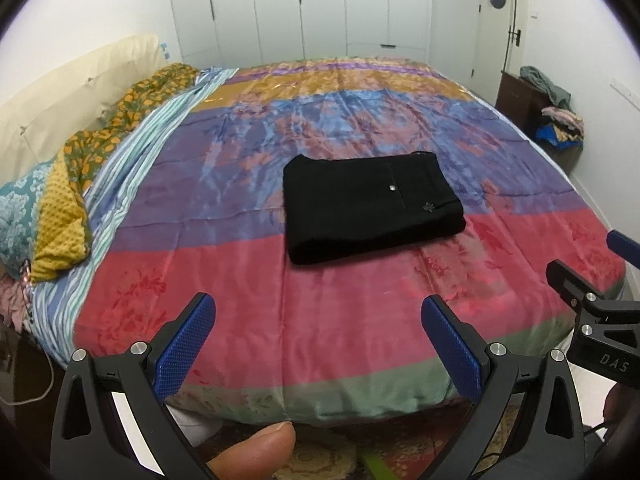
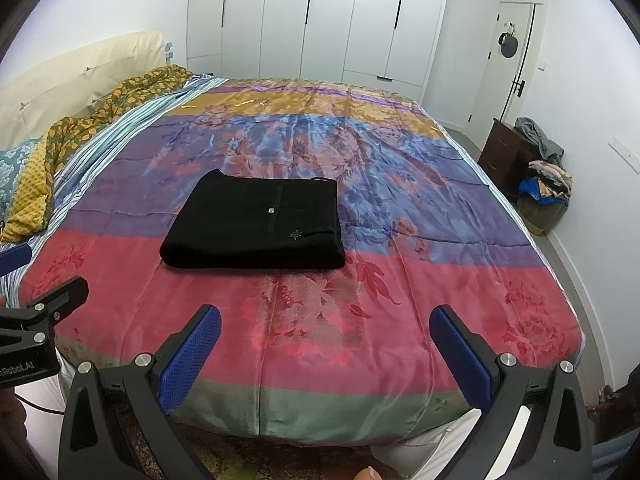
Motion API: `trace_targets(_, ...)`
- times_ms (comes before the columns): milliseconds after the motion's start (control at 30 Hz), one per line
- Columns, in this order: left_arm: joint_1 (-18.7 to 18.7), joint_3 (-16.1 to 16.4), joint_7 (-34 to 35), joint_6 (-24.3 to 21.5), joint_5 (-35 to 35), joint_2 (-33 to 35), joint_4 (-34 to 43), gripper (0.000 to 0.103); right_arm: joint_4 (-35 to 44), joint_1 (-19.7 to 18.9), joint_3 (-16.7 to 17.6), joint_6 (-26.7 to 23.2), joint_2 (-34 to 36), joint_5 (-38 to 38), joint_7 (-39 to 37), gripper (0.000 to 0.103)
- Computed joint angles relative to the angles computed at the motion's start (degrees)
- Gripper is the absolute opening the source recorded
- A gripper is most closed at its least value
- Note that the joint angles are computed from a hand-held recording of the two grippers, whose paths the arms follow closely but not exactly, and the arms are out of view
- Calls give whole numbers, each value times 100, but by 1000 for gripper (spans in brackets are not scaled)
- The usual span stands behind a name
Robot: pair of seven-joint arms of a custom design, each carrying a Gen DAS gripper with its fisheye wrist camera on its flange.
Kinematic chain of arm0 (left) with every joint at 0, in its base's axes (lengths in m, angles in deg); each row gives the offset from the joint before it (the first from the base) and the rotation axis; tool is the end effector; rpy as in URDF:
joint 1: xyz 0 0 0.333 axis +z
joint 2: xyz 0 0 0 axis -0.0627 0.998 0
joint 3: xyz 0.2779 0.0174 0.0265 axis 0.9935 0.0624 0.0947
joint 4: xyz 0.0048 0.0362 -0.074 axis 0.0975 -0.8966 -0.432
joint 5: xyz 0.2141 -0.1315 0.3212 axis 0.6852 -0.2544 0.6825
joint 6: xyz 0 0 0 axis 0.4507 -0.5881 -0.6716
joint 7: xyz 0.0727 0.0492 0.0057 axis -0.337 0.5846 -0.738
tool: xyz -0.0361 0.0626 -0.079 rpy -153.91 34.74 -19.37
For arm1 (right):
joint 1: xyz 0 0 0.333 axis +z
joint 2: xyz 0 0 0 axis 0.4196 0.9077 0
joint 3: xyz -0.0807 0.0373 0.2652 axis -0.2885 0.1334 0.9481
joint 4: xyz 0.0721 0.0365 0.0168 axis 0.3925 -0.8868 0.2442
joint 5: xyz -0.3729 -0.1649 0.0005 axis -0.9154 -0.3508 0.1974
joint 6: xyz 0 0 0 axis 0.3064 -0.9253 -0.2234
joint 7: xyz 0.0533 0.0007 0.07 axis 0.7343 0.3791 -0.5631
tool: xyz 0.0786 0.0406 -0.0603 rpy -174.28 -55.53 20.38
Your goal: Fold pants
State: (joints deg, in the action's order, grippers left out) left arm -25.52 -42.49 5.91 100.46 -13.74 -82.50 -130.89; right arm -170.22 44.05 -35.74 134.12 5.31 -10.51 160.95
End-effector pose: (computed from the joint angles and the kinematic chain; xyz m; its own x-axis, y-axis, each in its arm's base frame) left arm 0.4966 -0.3824 0.6667 -0.3808 -0.9235 -0.0462 -0.6818 0.3141 -0.6606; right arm 0.4636 0.2745 0.6425 -0.3504 -0.9275 0.1305 -0.7023 0.1681 -0.6917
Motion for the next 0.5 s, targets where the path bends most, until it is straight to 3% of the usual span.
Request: trace_targets(500, 0, 14, -7, -82, -10, 91, 88, 102, 57, -11, -43, 16, 49, 20, -24, 103)
